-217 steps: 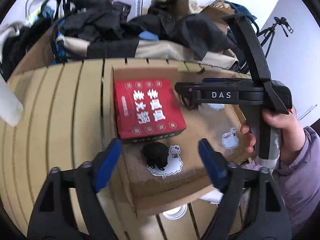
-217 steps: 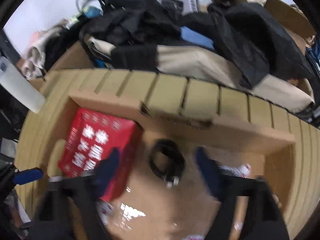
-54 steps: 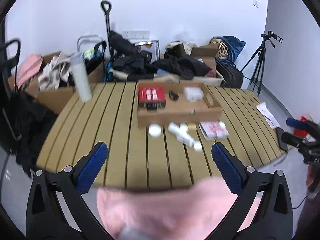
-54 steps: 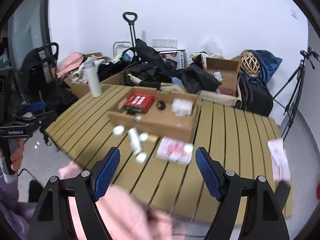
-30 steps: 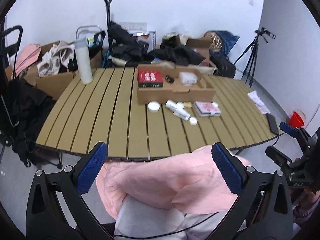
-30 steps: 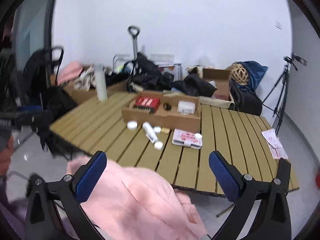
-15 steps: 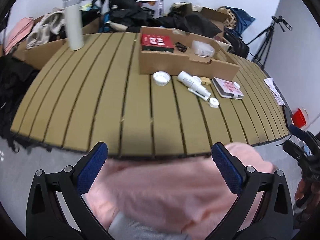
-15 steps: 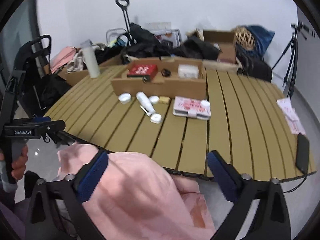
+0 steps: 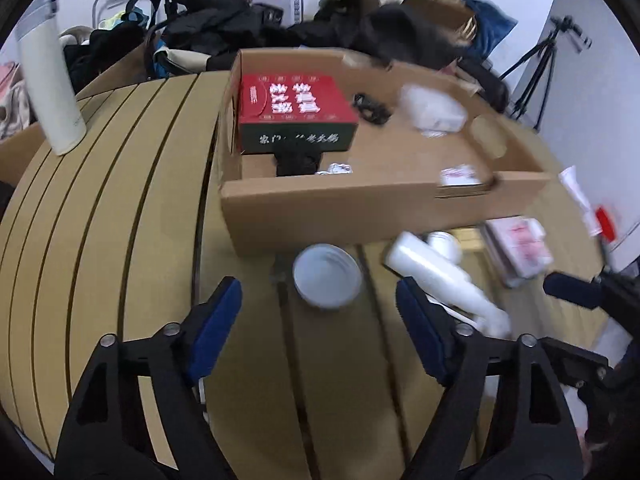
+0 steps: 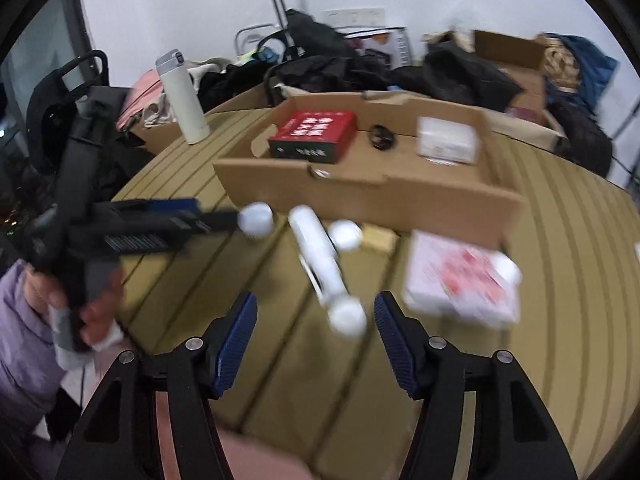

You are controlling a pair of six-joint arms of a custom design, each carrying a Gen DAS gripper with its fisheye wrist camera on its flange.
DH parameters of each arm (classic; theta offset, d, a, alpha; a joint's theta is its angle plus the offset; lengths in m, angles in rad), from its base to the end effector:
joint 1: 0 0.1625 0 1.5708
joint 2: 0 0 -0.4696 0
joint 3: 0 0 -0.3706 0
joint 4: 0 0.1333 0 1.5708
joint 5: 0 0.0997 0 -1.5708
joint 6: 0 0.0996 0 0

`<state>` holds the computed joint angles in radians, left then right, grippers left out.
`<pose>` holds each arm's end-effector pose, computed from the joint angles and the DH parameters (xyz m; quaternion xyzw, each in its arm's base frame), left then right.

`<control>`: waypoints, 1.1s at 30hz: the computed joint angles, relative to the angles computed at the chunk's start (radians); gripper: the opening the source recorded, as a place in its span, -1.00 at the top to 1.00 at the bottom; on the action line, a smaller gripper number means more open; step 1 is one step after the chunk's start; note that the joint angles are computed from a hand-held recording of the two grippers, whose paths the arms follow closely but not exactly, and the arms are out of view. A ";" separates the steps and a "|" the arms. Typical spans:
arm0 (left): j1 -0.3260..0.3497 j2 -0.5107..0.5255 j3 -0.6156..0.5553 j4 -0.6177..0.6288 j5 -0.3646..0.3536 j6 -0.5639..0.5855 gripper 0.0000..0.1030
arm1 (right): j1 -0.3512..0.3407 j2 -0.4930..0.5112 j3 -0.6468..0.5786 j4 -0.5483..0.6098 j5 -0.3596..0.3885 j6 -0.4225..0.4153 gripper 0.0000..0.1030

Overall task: Organize objects
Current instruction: 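Grasp the white jar lid with the left tool while the right tool grasps the spray bottle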

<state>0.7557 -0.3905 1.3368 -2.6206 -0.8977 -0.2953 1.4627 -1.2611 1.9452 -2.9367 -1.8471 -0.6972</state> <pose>-0.4178 -0.6621 -0.0266 0.2257 0.9154 -0.2153 0.2545 0.0442 -0.5763 0.3640 0.2269 -0.9066 0.2538 0.2492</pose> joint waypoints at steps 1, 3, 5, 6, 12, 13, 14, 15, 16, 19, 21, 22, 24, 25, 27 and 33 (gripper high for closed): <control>0.006 0.012 -0.017 0.006 -0.006 0.006 -0.29 | 0.005 0.022 -0.017 0.002 -0.011 -0.005 -0.24; 0.019 0.026 -0.042 0.042 -0.030 -0.002 0.28 | 0.016 0.083 -0.067 0.020 -0.059 -0.012 -0.05; 0.021 0.020 -0.026 0.027 -0.039 -0.014 0.29 | 0.025 0.134 -0.099 0.010 -0.120 -0.010 0.19; 0.021 0.011 -0.005 0.010 -0.043 -0.024 0.29 | 0.027 0.152 -0.107 0.002 -0.139 -0.010 0.26; -0.014 -0.095 0.155 -0.040 -0.044 -0.128 0.29 | 0.038 0.153 -0.078 -0.032 -0.152 -0.042 0.40; -0.025 -0.116 0.181 -0.044 -0.034 -0.145 0.29 | 0.046 0.142 -0.067 -0.031 -0.145 -0.042 0.40; -0.039 -0.140 0.214 -0.053 -0.021 -0.164 0.29 | 0.051 0.126 -0.055 -0.029 -0.134 -0.036 0.41; -0.058 -0.168 0.253 -0.067 -0.005 -0.184 0.29 | 0.056 0.111 -0.042 -0.029 -0.121 -0.029 0.41; -0.081 -0.203 0.301 -0.081 0.010 -0.207 0.29 | 0.064 0.079 -0.014 -0.037 -0.101 -0.023 0.41; -0.141 -0.291 0.428 -0.139 0.020 -0.271 0.29 | 0.087 0.006 0.067 -0.082 -0.084 -0.016 0.41; -0.181 -0.342 0.503 -0.157 0.021 -0.319 0.29 | 0.100 -0.064 0.136 -0.104 -0.074 -0.005 0.41; -0.197 -0.357 0.528 -0.158 0.020 -0.331 0.29 | 0.104 -0.104 0.177 -0.118 -0.066 0.001 0.41; -0.226 -0.380 0.563 -0.149 0.020 -0.358 0.29 | 0.108 -0.186 0.257 -0.139 -0.059 0.006 0.41; -0.240 -0.389 0.576 -0.154 0.013 -0.358 0.29 | 0.110 -0.227 0.299 -0.155 -0.064 0.005 0.41; -0.260 -0.390 0.583 -0.171 0.014 -0.342 0.29 | 0.114 -0.276 0.346 -0.175 -0.076 0.003 0.41; -0.274 -0.364 0.561 -0.228 -0.025 -0.287 0.29 | 0.098 -0.374 0.396 -0.183 -0.077 0.011 0.41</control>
<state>0.4822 -0.7543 1.8977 -2.8488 -0.9230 -0.5820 1.5604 -1.6356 2.3413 -3.1195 -1.9244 -0.6858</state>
